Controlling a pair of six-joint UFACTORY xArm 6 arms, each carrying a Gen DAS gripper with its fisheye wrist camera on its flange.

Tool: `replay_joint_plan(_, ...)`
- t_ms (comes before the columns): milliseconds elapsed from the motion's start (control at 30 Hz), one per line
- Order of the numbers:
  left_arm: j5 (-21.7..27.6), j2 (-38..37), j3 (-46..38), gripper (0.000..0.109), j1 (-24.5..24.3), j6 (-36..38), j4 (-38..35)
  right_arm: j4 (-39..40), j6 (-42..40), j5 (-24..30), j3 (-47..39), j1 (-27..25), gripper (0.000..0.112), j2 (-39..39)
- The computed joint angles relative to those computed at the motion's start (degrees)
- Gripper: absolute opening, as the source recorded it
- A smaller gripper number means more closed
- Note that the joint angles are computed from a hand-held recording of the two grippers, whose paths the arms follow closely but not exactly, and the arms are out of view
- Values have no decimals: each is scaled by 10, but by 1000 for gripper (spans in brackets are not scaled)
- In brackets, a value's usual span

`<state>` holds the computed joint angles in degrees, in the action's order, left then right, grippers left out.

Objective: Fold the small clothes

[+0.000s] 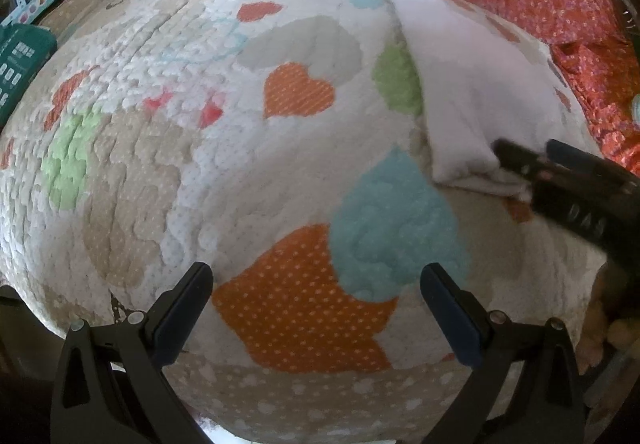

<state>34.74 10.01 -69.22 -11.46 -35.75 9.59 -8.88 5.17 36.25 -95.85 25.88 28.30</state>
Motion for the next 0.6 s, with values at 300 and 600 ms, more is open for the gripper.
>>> replay_joint_plan(300,-14,20,-32,103,-22,18,-7,-50,83,91,34,-63,84,-63)
replay_joint_plan(600,2,69,-94,103,-57,23,5,-111,143,64,143,-91,85,-120)
